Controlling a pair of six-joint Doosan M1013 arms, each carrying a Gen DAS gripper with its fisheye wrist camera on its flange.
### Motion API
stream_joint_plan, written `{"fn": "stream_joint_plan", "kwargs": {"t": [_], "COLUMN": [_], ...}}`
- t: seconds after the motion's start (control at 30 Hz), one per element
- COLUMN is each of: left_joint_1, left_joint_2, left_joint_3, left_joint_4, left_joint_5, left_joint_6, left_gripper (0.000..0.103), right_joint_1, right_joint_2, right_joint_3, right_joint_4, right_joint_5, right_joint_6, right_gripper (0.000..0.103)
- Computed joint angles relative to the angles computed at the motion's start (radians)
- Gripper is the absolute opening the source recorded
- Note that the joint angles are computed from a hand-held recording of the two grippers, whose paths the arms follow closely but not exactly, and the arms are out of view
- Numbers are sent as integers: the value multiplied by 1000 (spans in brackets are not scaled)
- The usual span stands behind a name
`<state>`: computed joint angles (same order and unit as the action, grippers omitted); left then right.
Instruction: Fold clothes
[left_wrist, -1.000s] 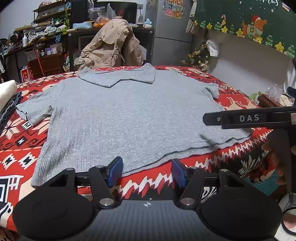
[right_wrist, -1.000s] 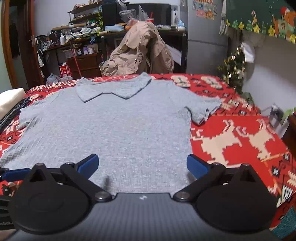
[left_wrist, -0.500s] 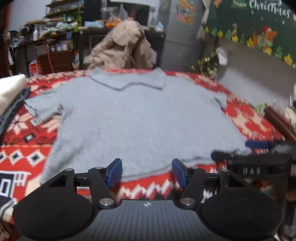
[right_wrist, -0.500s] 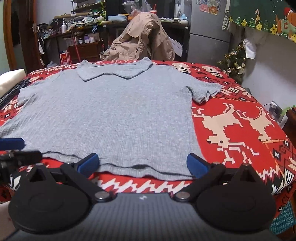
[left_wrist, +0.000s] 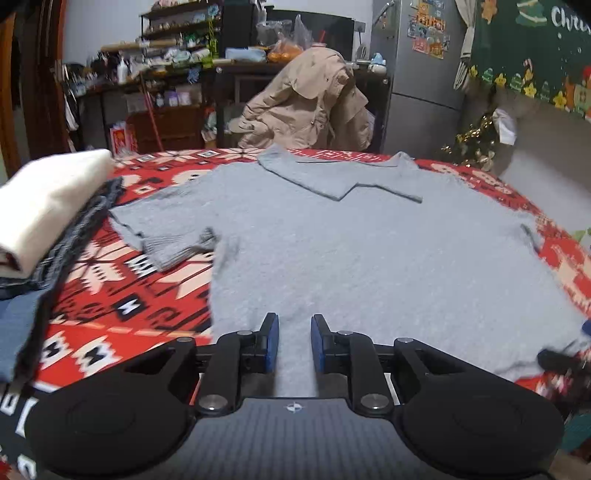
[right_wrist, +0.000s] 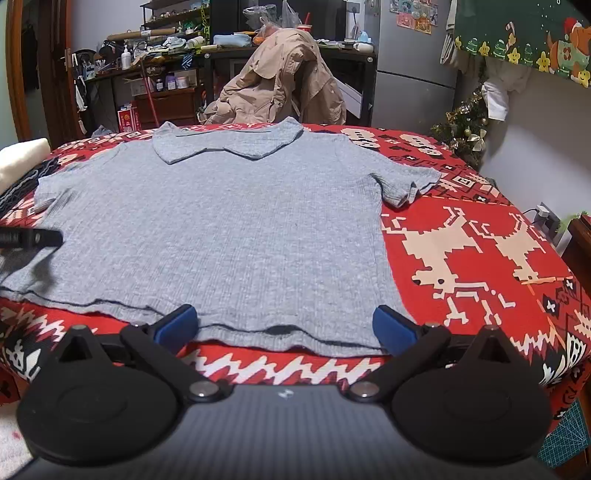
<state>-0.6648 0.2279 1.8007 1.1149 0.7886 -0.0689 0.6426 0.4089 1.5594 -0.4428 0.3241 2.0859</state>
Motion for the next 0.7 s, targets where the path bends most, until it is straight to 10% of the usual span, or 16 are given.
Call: {"fn": "stream_joint_plan", "kwargs": {"t": [0.4,0.7], "left_joint_1": [-31,54], "left_joint_2": [-68,-41], "left_joint_3": [44,9], "left_joint_4": [-47,-115], "left_joint_5": [-7,-82], "left_joint_6": [4,40], "left_gripper": [35,33], "right_joint_1": [-1,-1], "right_joint_2": [-1,0], "right_joint_3": [5,4], "right_joint_4": [-8,-8], "right_joint_5": [-10,-11], "right_joint_6": [7,7], "right_gripper": [102,102]}}
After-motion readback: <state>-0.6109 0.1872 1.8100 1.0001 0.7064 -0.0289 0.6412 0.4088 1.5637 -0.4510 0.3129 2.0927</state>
